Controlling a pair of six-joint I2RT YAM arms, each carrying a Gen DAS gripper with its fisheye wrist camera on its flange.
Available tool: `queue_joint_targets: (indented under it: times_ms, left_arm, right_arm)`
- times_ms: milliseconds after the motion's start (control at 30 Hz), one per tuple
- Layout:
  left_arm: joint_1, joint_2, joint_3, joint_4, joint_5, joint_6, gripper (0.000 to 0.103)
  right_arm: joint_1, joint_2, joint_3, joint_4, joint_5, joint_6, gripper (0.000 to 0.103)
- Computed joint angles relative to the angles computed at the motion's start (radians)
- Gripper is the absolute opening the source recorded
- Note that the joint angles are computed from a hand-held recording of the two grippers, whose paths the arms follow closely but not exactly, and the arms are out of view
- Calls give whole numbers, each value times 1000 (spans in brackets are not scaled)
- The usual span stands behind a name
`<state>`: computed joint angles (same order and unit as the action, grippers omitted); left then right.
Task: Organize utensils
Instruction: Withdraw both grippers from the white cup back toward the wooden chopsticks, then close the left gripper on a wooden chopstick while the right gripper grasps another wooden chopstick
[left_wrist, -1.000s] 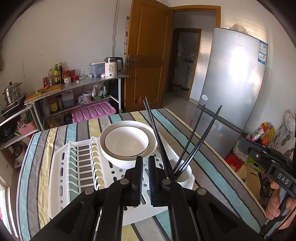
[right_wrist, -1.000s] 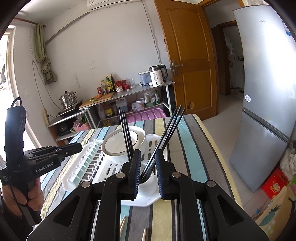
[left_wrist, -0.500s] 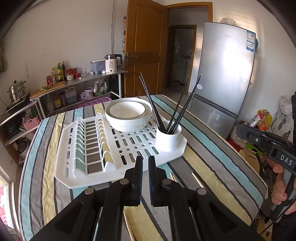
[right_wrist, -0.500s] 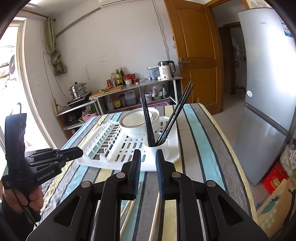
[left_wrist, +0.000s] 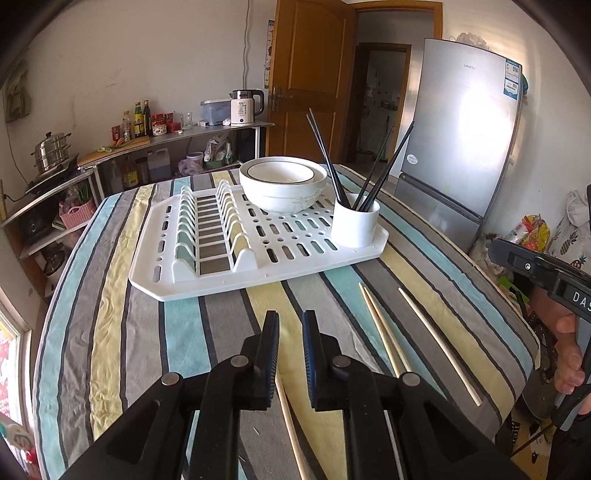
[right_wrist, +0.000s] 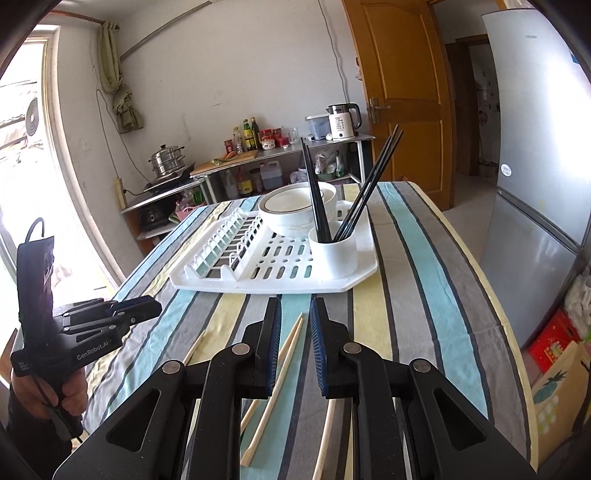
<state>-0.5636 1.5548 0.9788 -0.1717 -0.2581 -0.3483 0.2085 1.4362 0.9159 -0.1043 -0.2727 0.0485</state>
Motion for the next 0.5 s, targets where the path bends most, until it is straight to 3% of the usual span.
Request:
queue_joint_targets:
  times_ms: [500]
  left_arm:
    - [24, 102, -71, 50, 58, -55, 21]
  right_arm:
    - [71, 204, 42, 9, 51, -1, 17]
